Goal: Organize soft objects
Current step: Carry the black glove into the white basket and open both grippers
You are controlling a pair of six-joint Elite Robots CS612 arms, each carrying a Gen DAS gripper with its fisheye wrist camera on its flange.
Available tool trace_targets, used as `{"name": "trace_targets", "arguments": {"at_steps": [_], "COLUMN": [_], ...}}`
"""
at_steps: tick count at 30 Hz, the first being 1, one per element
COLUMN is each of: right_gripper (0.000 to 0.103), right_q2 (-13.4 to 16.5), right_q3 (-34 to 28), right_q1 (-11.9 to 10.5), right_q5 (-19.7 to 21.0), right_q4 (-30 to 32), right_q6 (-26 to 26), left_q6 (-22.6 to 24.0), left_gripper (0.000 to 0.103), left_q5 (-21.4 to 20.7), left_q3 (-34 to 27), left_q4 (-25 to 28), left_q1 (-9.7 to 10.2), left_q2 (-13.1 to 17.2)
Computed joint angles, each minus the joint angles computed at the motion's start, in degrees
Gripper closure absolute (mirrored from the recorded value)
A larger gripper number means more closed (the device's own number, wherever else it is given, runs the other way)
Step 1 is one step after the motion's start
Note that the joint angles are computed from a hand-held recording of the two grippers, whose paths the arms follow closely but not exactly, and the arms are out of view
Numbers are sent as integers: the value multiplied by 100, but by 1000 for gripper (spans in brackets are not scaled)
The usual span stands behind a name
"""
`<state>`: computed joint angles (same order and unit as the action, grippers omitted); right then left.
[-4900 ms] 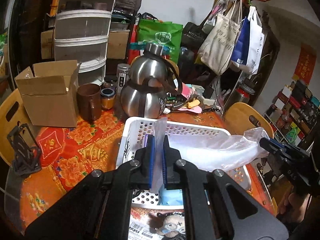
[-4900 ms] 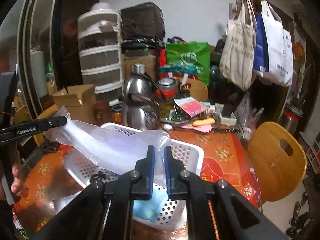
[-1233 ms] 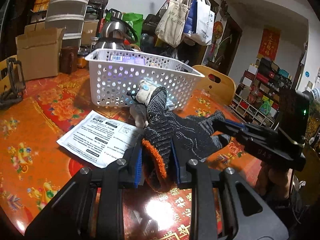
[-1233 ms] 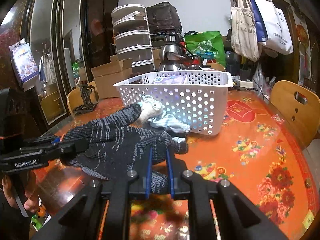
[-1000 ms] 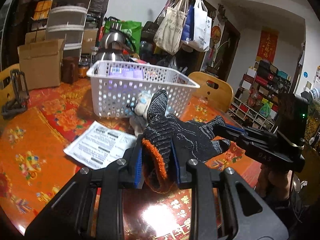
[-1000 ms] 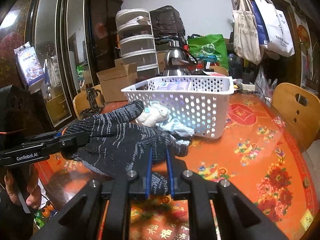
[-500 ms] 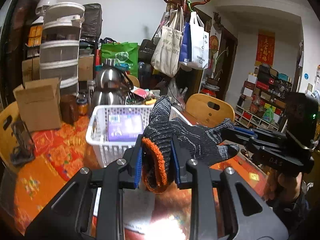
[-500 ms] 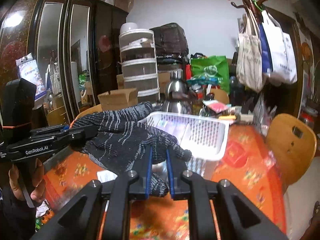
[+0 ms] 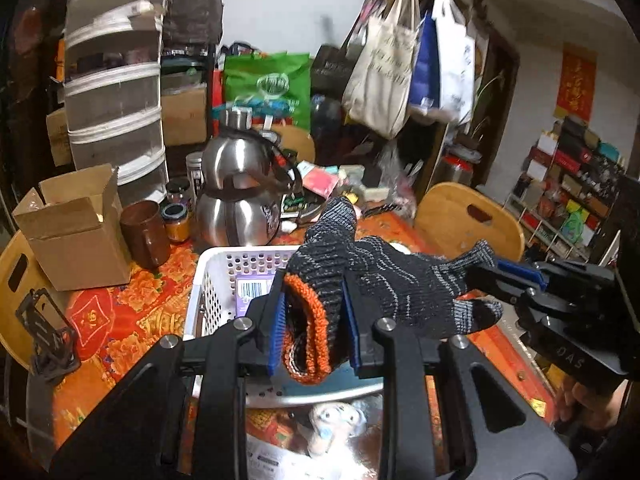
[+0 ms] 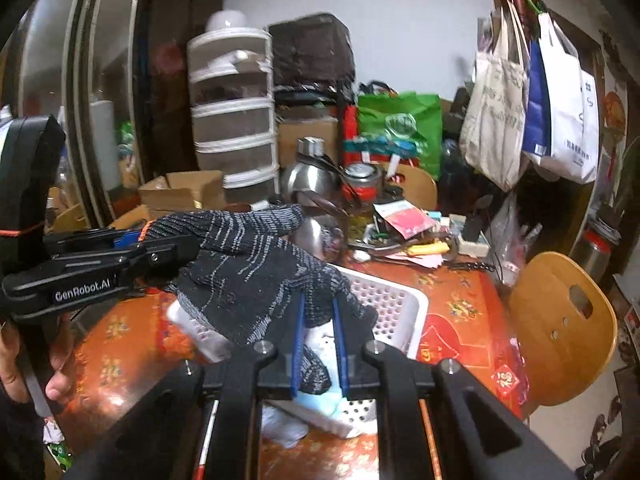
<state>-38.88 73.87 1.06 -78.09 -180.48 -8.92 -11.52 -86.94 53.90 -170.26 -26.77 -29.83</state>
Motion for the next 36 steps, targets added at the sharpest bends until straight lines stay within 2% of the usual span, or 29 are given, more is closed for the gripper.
{"name": "trace_targets", "arguments": {"at_steps": [5, 8, 9, 10, 11, 12, 13, 14, 15, 16, 18, 21, 27, 29, 31, 36], "right_gripper": [91, 91, 91, 91, 90, 85, 79, 77, 67, 51, 40, 40, 37, 36, 35, 35], "right_q2": [297, 426, 454, 501, 552, 585, 623, 635, 637, 620, 578, 441, 211, 208, 246, 501], "right_q3": [-499, -627, -637, -672, -723, -765, -811, -788, -758, -653, -462, -19, 847, 1042, 1121, 817], "right_q1": [-9, -20, -24, -28, -27, -29, -33, -40, -48, -66, -95, -191, -311, -320, -284, -142], "right_q5": [-157, -135, -105, -86, -111, -135, -207, -246, -267, -284, -318, -69, 412, 559, 583, 467], "right_q4": [488, 576, 581, 616, 719, 858, 1058, 1066, 1052, 948, 705, 269, -436, -471, -382, 209], "right_q6": [39, 82, 105, 112, 119, 128, 187, 239, 245, 250, 316, 553, 745, 772, 647, 395], "left_q6": [204, 150, 112, 104, 115, 141, 151, 146, 136, 110, 47, 73, -81, -127, -227, -445], "left_gripper": [80, 78, 71, 53, 40, 19, 15, 15, 15, 15, 15, 15, 15, 15, 15, 15], "left_q5": [193, 250, 237, 279, 337, 548, 687, 703, 619, 533, 567, 536, 510, 595, 465, 318], "left_q3": [-1036, -1353, -1488, -1533, -1548, -1667, -1684, -1580, -1438, -1292, -955, -320, 751, 1060, 1274, 1284], "left_q4": [868, 1061, 1161, 1211, 1245, 1406, 1405, 1290, 1124, 1010, 767, 275, -341, -596, -755, -725], "left_q1": [-10, 5, 16, 21, 21, 9, 9, 17, 38, 58, 62, 42, -41, -89, -109, -124], "left_q2": [559, 805, 889, 947, 976, 1061, 1108, 1089, 1058, 1019, 916, 701, 364, 292, 278, 410]}}
